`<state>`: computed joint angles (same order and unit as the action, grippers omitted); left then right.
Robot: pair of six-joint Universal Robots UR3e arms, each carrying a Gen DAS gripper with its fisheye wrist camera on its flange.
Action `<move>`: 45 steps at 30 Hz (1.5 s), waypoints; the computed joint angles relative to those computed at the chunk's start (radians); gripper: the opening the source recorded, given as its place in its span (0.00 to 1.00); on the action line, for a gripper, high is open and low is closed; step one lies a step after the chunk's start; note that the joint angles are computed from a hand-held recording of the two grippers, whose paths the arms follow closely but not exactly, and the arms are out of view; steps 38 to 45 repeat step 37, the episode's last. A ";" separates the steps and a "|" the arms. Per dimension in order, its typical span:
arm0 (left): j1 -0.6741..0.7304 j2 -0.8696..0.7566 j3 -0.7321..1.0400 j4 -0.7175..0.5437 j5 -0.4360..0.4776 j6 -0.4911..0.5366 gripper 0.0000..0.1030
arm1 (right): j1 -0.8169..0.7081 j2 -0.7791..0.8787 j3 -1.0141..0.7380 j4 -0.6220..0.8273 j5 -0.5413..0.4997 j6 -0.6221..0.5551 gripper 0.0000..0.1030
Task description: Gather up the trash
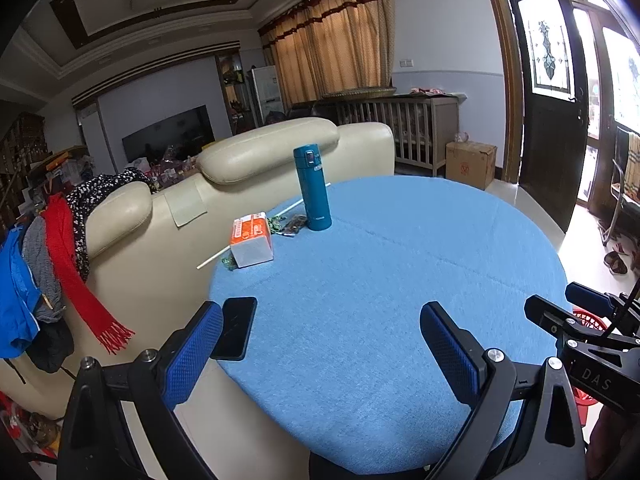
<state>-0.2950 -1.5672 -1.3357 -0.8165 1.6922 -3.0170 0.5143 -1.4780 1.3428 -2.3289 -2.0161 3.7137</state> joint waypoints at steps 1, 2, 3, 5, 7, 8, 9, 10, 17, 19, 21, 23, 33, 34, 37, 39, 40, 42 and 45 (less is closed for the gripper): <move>-0.004 -0.010 0.008 -0.003 0.001 -0.001 0.96 | -0.008 -0.003 0.005 0.003 0.006 0.002 0.70; -0.008 -0.021 0.017 -0.006 0.002 -0.003 0.96 | -0.014 -0.005 0.010 0.004 0.010 0.005 0.70; -0.012 -0.032 0.028 -0.011 0.004 -0.004 0.96 | -0.022 -0.009 0.017 0.004 0.016 0.007 0.70; -0.020 -0.055 0.050 -0.022 0.009 -0.006 0.96 | -0.038 -0.011 0.021 0.008 0.027 0.007 0.70; -0.021 -0.082 0.079 -0.037 0.007 -0.005 0.96 | -0.055 -0.013 0.027 0.010 0.042 0.008 0.70; -0.026 -0.099 0.097 -0.047 0.011 -0.006 0.96 | -0.063 -0.015 0.031 0.009 0.049 0.008 0.70; -0.028 -0.108 0.107 -0.054 0.012 -0.007 0.96 | -0.069 -0.013 0.030 0.009 0.053 0.008 0.70; -0.031 -0.125 0.126 -0.065 0.013 -0.007 0.96 | -0.079 -0.012 0.032 0.010 0.062 0.007 0.70; -0.058 -0.218 0.222 -0.113 0.034 -0.012 0.96 | -0.147 -0.020 0.075 -0.010 0.130 0.001 0.70; -0.063 -0.247 0.249 -0.128 0.037 -0.014 0.96 | -0.171 -0.021 0.089 -0.017 0.152 -0.005 0.70; -0.070 -0.282 0.289 -0.150 0.041 -0.020 0.96 | -0.196 -0.022 0.104 -0.024 0.177 -0.010 0.70; -0.076 -0.318 0.333 -0.176 0.044 -0.024 0.96 | -0.223 -0.020 0.115 -0.027 0.202 -0.013 0.70; -0.098 -0.486 0.545 -0.271 0.061 -0.021 0.96 | -0.332 0.005 0.143 -0.042 0.287 -0.024 0.70; -0.099 -0.508 0.571 -0.283 0.060 -0.020 0.96 | -0.341 0.014 0.140 -0.043 0.294 -0.025 0.70; -0.097 -0.566 0.646 -0.323 0.051 -0.021 0.96 | -0.362 0.040 0.130 -0.042 0.307 -0.031 0.70; -0.097 -0.566 0.646 -0.323 0.051 -0.021 0.96 | -0.362 0.040 0.130 -0.042 0.307 -0.031 0.70; -0.097 -0.566 0.646 -0.323 0.051 -0.021 0.96 | -0.362 0.040 0.130 -0.042 0.307 -0.031 0.70; -0.097 -0.566 0.646 -0.323 0.051 -0.021 0.96 | -0.362 0.040 0.130 -0.042 0.307 -0.031 0.70; -0.097 -0.566 0.646 -0.323 0.051 -0.021 0.96 | -0.362 0.040 0.130 -0.042 0.307 -0.031 0.70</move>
